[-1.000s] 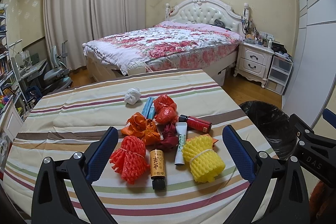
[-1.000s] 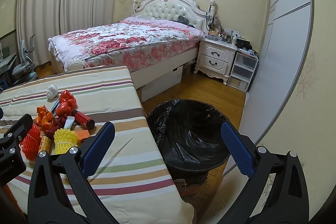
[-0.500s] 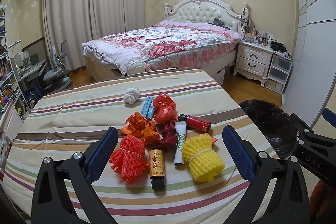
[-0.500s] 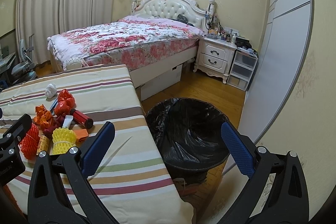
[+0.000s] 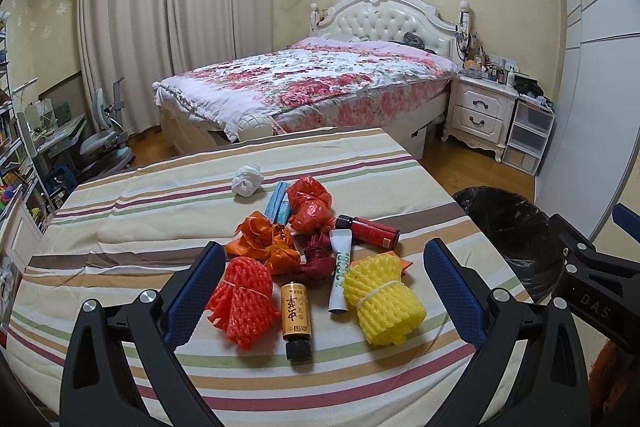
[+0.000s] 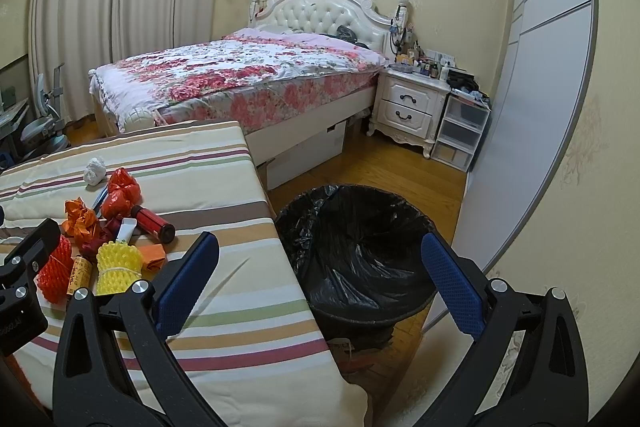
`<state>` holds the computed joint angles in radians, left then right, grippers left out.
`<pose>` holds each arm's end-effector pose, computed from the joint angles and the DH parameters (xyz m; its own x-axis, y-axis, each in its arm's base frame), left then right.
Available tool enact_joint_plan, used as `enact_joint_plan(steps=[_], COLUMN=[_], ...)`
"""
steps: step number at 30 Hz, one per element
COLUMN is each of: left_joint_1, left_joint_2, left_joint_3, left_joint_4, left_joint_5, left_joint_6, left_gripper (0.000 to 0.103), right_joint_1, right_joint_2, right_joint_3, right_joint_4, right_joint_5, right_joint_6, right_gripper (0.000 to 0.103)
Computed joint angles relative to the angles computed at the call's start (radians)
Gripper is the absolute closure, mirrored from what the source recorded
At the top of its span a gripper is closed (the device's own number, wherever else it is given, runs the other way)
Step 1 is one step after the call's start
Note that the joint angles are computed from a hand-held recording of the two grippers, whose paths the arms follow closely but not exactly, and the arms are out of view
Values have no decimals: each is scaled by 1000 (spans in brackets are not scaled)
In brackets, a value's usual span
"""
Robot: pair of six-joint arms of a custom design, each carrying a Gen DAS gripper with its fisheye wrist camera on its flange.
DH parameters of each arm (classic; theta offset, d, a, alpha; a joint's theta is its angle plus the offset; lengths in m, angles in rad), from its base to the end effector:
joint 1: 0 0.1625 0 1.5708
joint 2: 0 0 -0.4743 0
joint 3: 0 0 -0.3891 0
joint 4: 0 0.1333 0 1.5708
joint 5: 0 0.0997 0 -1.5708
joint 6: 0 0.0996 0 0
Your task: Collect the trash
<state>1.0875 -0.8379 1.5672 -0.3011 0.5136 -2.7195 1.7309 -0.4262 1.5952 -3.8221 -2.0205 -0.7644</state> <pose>-0.0889 -0.6429 0.1447 -0.6537 -0.2811 -0.7026 0.5051 0.5293 -0.6817 0.2020 -0.6866 0.0464 -0.6341 -0.1508 0.7584 -0.7117 0.4973 -0.4962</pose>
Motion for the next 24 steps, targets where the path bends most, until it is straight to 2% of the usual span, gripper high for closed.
enact_joint_plan(steps=[7,13,24], left_joint_1=[13,30,93], left_joint_2=[-4,-48,-128], left_joint_3=[25,79,116], left_joint_4=[-10,-26,132], left_joint_5=[8,-18,-87], left_joint_6=[-6,-16,-199], left_gripper=[6,7,9], right_joint_1=[-8,-7,18], right_joint_2=[-4,1,7], right_joint_3=[7,9,3], right_joint_4=[13,49,154], right_joint_5=[3,-1,8], right_joint_6=[8,15,32], right_gripper=[4,4,5])
